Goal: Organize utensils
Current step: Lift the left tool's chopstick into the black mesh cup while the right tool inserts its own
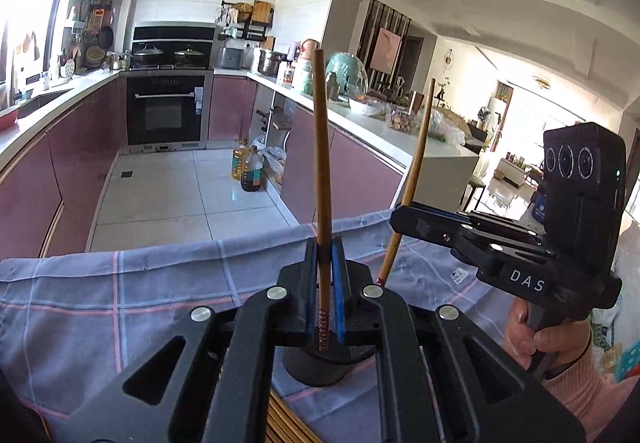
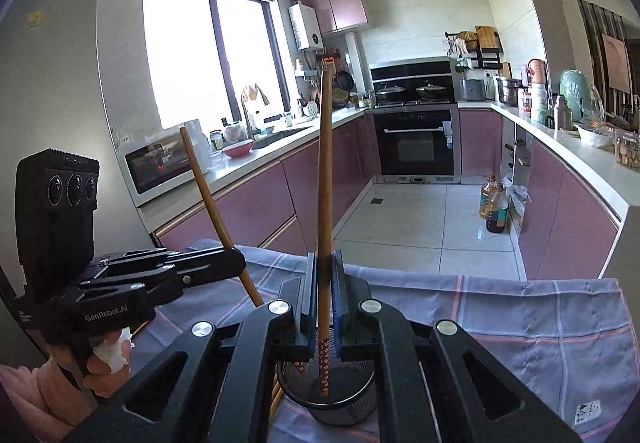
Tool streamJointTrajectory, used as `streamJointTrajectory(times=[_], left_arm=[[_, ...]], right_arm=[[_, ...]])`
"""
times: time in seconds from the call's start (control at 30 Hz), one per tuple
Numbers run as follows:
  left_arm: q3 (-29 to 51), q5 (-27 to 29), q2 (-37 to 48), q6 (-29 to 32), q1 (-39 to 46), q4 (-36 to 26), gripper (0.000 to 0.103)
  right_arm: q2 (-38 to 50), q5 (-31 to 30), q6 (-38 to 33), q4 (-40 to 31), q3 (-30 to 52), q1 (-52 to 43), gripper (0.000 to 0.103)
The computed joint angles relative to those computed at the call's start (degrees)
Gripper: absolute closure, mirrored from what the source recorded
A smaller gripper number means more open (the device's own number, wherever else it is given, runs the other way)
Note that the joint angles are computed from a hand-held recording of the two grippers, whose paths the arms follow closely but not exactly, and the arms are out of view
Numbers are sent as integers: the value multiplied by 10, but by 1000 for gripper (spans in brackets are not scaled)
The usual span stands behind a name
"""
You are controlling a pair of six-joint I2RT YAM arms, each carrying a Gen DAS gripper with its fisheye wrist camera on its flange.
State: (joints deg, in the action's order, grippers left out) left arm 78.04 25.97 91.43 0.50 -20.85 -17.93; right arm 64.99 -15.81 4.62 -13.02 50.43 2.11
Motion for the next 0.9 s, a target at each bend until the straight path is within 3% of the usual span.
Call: streamJointTrajectory(times=[0.37, 0.63, 0.7, 0.9], left_arm=[[-3, -19, 85, 44, -18, -3, 95], [28, -34, 127, 40, -19, 2, 95], [20, -33, 120, 34, -18, 10, 91], [-57, -44, 52, 18, 7, 68, 75]], right_arm=[[114, 2, -11, -60, 42, 16, 97], [152, 22, 13, -48, 58, 24, 95], [147, 22, 16, -40, 52, 25, 95], [98, 50, 22, -19, 22, 29, 74]])
